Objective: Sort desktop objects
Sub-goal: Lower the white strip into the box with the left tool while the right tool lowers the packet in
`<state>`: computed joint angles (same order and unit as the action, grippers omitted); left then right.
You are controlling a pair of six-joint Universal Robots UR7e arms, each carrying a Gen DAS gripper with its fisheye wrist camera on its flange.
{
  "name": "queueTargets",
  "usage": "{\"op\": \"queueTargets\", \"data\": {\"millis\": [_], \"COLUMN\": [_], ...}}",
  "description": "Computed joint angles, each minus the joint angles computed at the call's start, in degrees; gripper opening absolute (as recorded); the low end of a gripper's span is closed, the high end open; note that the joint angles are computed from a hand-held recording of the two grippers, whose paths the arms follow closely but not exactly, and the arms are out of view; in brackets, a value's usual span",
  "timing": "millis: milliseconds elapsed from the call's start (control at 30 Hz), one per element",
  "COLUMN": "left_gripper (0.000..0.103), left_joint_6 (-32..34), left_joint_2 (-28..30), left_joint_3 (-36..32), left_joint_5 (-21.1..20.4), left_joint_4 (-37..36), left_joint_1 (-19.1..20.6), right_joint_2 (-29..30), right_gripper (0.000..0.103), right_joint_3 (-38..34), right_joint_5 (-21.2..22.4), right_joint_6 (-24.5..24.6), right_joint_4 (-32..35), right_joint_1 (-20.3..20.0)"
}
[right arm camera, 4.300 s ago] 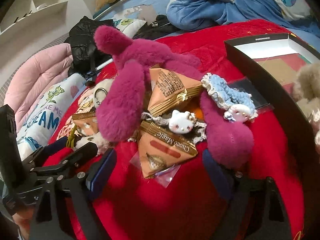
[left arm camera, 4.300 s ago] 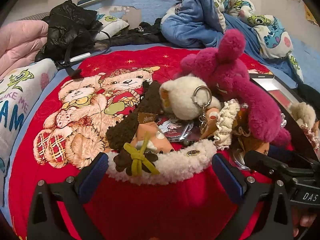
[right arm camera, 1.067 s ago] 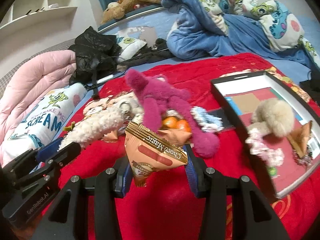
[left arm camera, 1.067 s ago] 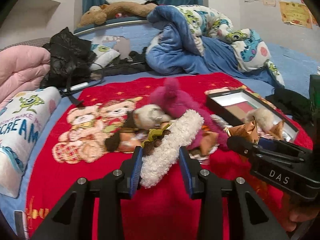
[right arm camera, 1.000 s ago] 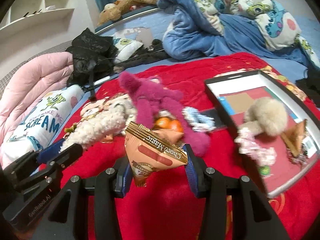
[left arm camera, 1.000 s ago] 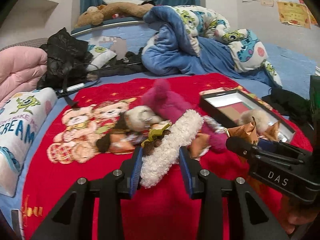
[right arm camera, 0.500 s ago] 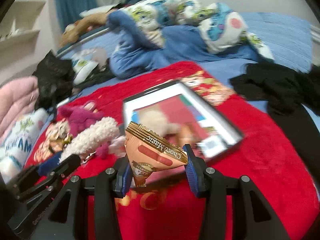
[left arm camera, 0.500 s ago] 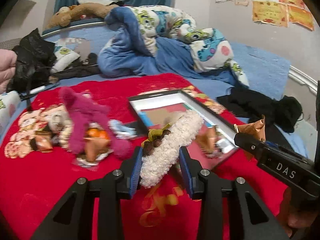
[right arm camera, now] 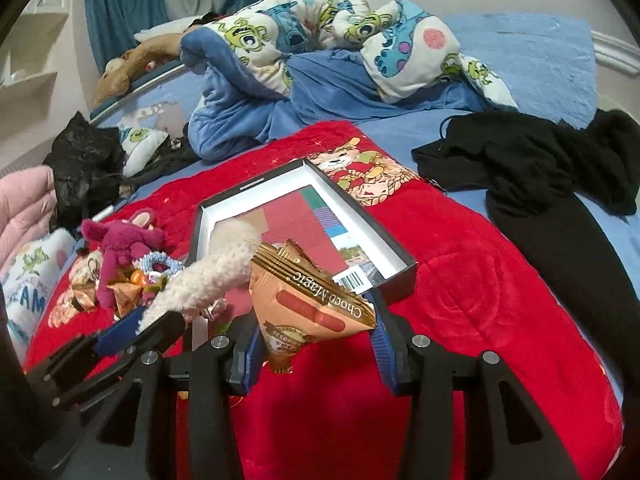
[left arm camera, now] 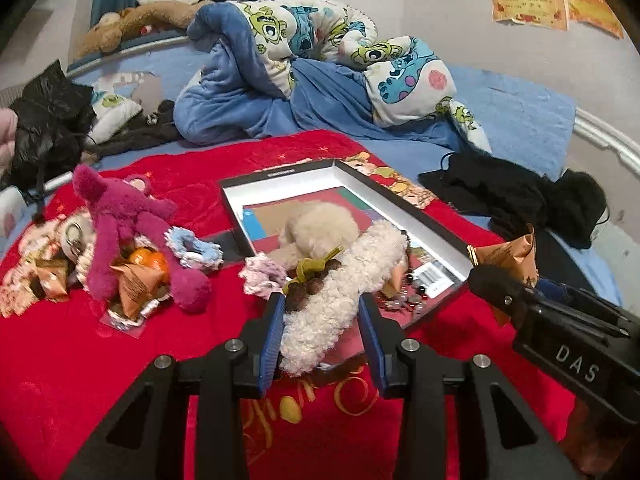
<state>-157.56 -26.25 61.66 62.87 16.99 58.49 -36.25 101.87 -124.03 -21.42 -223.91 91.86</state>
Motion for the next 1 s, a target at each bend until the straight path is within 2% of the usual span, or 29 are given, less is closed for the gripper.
{"op": "queueTargets", "data": {"millis": [100, 333, 500, 667, 800, 900, 1000], "left_gripper": [0.038, 0.038, 0.038, 0.038, 0.038, 0.039, 0.039], "left_joint_6": [0.8, 2.7, 4.6, 5.5, 5.7, 7.4, 5.9], "left_joint_2": [-0.3, 1.5, 2.7, 5.2, 8.1, 10.9, 13.7], "left_joint_3": [0.0, -2.4, -4.3, -8.1, -13.1, -17.4, -22.6], "left_joint_5": [0.7, -0.1, 0.1, -0.6, -0.1, -1.9, -0.1], "left_joint_4": [-0.1, 1.8, 2.7, 4.1, 6.4, 6.8, 10.8], "left_joint_1": [0.4, 0.8, 0.8, 0.8, 1.0, 0.8, 1.4], "right_joint_2": [0.4, 0.0, 1.0, 2.5, 3.5, 3.3, 3.8], "right_gripper": [0.044, 0.044, 0.044, 0.044, 0.045, 0.045, 0.045], "right_joint_3": [-0.4, -0.8, -3.0, -6.3, -9.1, -10.2, -12.0], "right_joint_5": [-0.2, 3.4, 4.5, 4.3, 3.4, 3.4, 2.2], "right_joint_6": [-0.7, 4.2, 5.3, 7.0, 5.2, 5.7, 4.7], "right_joint_4": [0.5, 3.4, 5.3, 8.2, 9.2, 10.1, 11.8], "right_joint_1": [-0.1, -2.0, -2.1, -2.4, -2.7, -3.2, -3.6]}}
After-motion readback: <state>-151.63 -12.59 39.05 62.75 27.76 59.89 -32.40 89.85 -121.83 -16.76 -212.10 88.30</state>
